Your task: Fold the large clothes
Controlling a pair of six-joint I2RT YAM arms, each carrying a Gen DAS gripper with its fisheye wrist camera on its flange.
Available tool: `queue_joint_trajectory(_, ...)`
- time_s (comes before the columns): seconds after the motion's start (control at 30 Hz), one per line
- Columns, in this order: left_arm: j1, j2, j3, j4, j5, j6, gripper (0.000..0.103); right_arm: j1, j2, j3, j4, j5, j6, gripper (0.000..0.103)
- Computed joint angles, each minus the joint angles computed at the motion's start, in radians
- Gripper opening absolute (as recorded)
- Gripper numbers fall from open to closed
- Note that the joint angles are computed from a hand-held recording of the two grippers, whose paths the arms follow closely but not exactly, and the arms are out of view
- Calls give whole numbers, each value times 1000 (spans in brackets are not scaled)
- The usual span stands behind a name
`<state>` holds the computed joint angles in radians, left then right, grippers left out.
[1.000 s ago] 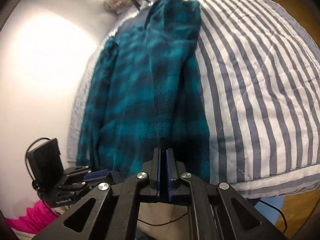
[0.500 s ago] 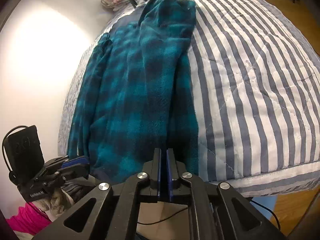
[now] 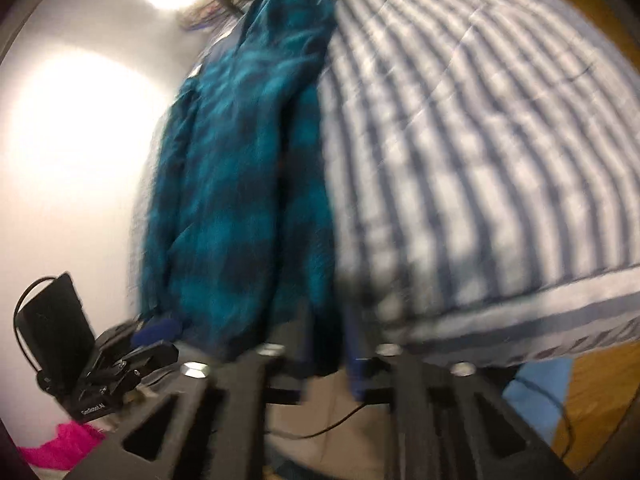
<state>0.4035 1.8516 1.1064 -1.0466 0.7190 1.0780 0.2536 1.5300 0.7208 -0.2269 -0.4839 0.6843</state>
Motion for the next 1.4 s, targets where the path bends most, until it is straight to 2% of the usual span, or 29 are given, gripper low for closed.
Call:
queue_joint_trajectory(0.07,-8,-39,-21,16,20,-9,53,9,-23,-10,30,-36,12,7)
queue_joint_trajectory(0.1,-25,-61,-39,34,31,-25,55,16,-38,-6,30,-43,8,7)
queue_joint_trajectory(0.17,-82,-93,-76,87,26,-73,55,19,-63,6,11,-36,-3,9)
queue_joint_trajectory(0.23,-137,-113,-100,129,8,-113,56,2,-94,9,-18,-11,-1,30)
queue_joint_trajectory(0.3,-193,-140,-151,197,-18,-163,58,-31,-136,-2,-38,13,-3,30)
queue_joint_trajectory(0.43,-316,-189,-242,349,-80,-289,60,-116,-227,-23,-74,45,-21,37)
queue_joint_trajectory(0.5,-361,-200,-274,414,-115,-347,67,-164,-264,-39,-69,43,-17,39)
queue_joint_trajectory(0.57,-411,-200,-291,477,-155,-427,67,-206,-280,-49,-58,25,-11,39)
queue_joint_trajectory(0.73,-481,-153,-287,552,-227,-542,68,-234,-252,-35,-53,13,-16,39)
queue_joint_trajectory(0.77,-480,-141,-280,553,-225,-550,67,-237,-246,-31,-52,7,-19,39)
queue_joint_trajectory(0.83,-466,-147,-284,554,-218,-544,51,-234,-224,-18,-42,-2,-19,39)
queue_joint_trajectory(0.87,-448,-137,-273,539,-196,-525,36,-230,-204,-3,-38,-2,-24,39)
queue_joint_trajectory(0.9,-430,-122,-254,515,-177,-510,10,-230,-197,6,-40,-2,-29,40)
queue_joint_trajectory(1.03,-328,-88,-167,338,-41,-445,8,-238,-121,62,-8,-17,-26,47)
queue_joint_trajectory(1.17,-193,-88,-90,144,93,-364,8,-220,29,181,32,-26,-31,54)
queue_joint_trajectory(1.27,-135,-81,-42,64,127,-324,8,-196,151,273,62,-32,-19,60)
queue_joint_trajectory(1.4,-124,-103,-49,50,127,-302,8,-191,307,369,154,-85,68,62)
